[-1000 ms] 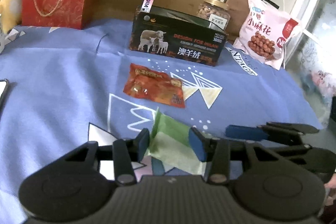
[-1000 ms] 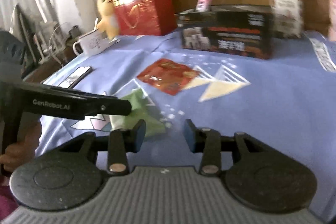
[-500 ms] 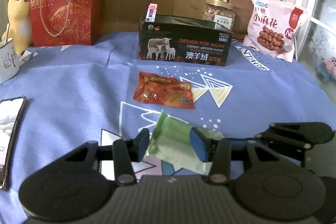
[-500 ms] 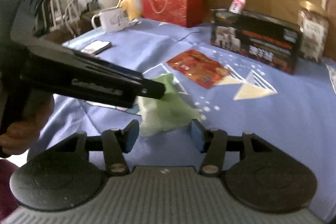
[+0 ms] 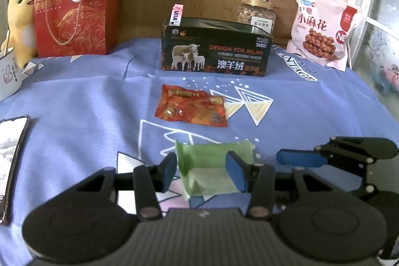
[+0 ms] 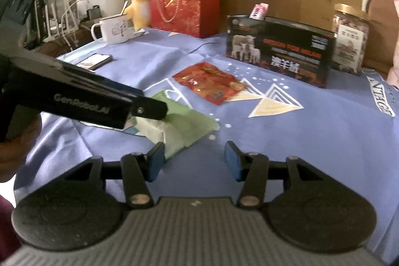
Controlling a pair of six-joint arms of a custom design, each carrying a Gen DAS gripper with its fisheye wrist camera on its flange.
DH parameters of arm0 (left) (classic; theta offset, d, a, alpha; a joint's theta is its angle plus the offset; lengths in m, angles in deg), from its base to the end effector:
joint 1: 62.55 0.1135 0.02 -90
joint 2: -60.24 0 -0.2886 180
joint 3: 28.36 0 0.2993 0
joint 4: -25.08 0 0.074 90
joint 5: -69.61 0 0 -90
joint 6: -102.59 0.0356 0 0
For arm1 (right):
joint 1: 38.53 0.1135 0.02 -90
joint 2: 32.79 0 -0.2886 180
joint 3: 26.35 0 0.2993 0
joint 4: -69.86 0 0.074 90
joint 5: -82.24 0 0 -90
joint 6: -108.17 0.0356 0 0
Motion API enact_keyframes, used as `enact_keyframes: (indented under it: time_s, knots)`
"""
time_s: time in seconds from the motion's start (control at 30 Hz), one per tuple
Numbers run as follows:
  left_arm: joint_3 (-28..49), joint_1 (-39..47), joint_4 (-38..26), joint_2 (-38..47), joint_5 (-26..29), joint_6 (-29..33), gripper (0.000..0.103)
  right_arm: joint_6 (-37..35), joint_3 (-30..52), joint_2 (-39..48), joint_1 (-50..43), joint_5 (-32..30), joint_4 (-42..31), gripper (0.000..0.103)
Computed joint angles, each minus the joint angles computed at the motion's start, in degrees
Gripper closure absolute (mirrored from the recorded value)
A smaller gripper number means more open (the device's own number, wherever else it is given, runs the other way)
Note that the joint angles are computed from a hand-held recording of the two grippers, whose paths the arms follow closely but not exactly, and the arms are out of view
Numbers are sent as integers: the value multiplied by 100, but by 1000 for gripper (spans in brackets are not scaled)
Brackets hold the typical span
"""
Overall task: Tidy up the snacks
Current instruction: 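Grasp the green translucent packet on the cloth with the left tool, then lift the green packet with the left tool and drop it into the tin box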
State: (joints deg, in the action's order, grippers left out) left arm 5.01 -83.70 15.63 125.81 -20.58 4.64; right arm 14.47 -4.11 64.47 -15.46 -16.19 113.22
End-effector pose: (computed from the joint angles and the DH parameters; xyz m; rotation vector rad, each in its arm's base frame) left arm 0.2200 -0.0850 0.1439 0.2640 2.2962 -0.2570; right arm 0.2066 0.0937 0.0533 -0.5798 2.0572 0.3557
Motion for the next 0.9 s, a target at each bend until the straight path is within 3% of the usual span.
enact_keyframes:
  time_s: [0.33,0.5,0.57,0.6,0.63,0.83,0.9]
  knots:
    - [51,26,40,106,40,23,50,-41,19,49,23,-85,26,47]
    - [117,455,261,423,955,17,54,-84,147,277,81,-110,196,47]
    - [127,706,381,552,1423,-58,59,-137,187,389,124,-147,304,53]
    - [140,824,402,596,1619,-83,60,-162,195,412,133,-217,329,63]
    - [152,935,398,621,1791,-97,63,-159,201,407,120,-312,316,66]
    - [230,1440,282,587,2654,-218,75,7,126,401,55,-386,484,69]
    - [257,1448,286,456,2783,-260,75,54,79,331,19,-436,552,77]
